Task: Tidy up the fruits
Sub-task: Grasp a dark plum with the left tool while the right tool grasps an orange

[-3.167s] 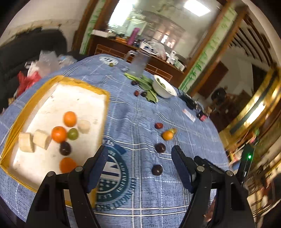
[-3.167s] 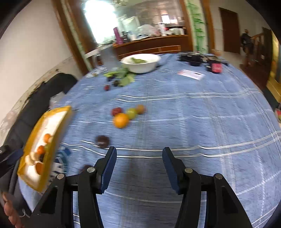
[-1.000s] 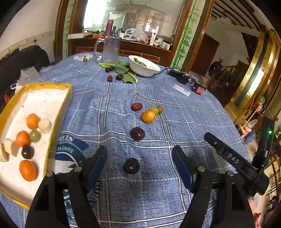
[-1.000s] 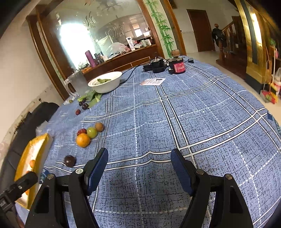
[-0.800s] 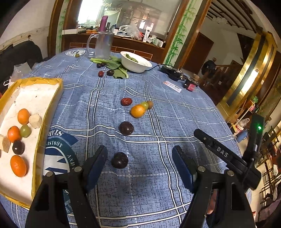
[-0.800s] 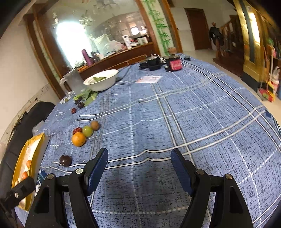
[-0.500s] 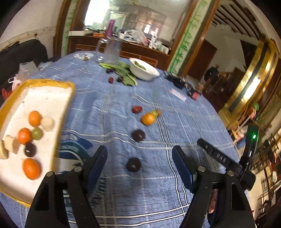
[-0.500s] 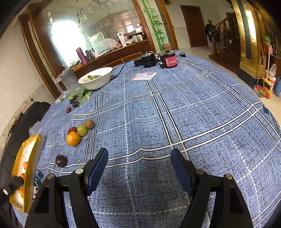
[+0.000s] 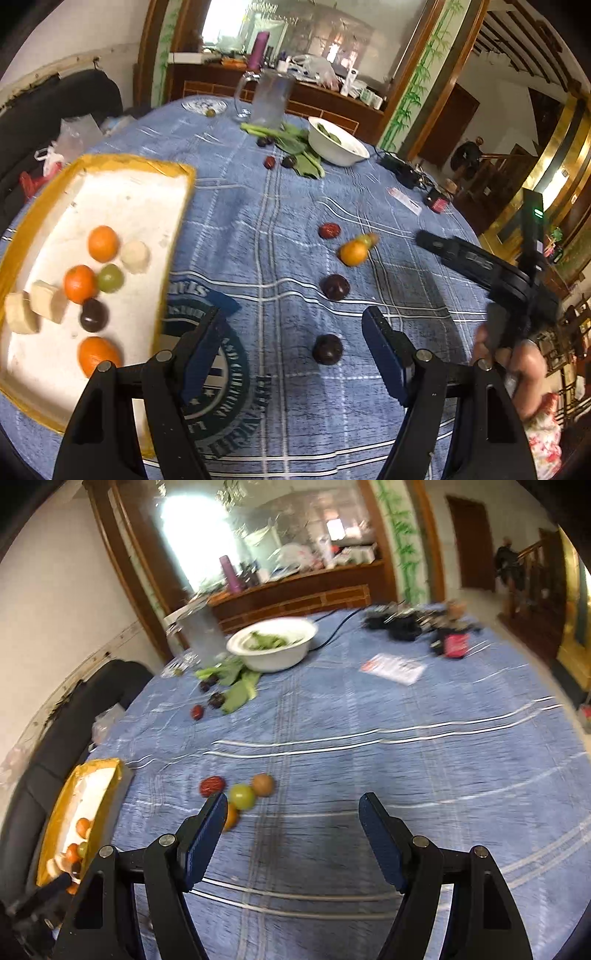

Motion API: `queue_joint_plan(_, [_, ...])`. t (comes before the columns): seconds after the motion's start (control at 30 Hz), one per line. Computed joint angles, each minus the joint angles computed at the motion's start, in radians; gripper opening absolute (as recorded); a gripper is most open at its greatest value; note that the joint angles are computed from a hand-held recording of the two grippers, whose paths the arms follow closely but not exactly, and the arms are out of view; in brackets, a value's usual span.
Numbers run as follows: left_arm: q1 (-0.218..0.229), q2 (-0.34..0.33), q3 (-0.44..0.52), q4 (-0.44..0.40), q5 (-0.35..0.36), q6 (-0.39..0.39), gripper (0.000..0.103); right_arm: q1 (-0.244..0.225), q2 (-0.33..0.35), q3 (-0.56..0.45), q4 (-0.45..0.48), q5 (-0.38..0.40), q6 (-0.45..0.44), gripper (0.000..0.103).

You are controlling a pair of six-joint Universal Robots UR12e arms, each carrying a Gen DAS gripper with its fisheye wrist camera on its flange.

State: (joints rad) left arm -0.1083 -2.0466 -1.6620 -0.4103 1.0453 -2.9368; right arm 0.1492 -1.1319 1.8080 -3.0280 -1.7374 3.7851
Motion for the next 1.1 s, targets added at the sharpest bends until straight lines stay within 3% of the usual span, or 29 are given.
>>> queue_joint_plan(0.03, [-0.003, 0.000, -0.002, 0.006, 0.005, 0.004, 0.075, -0.009, 0.012, -0.012, 0.010, 0.057, -0.002, 0.045])
queue_joint_plan(0.07, [-0.006, 0.000, -0.007, 0.024, 0.019, 0.013, 0.075, -0.018, 0.025, -0.023, 0.020, 0.117, 0.005, 0.038])
queue_joint_plan(0.1, [-0.009, 0.000, -0.008, 0.035, 0.030, 0.019, 0.075, -0.024, 0.041, -0.036, 0.020, 0.167, 0.014, 0.038])
queue_joint_plan(0.27, [-0.006, -0.004, -0.015, 0.076, 0.064, 0.037, 0.075, -0.012, 0.088, -0.085, 0.016, 0.199, 0.002, 0.038])
queue_joint_plan(0.43, [-0.002, -0.017, 0.001, 0.054, 0.070, 0.041, 0.075, 0.015, 0.112, -0.122, 0.028, 0.144, -0.032, 0.039])
queue_joint_plan(0.7, [-0.019, -0.028, 0.016, 0.020, 0.059, 0.075, 0.075, 0.033, 0.125, -0.140, 0.049, 0.140, -0.108, 0.035])
queue_joint_plan(1.1, [-0.106, -0.095, 0.119, -0.082, 0.132, 0.212, 0.074, 0.003, 0.025, 0.006, -0.098, 0.077, 0.063, 0.035])
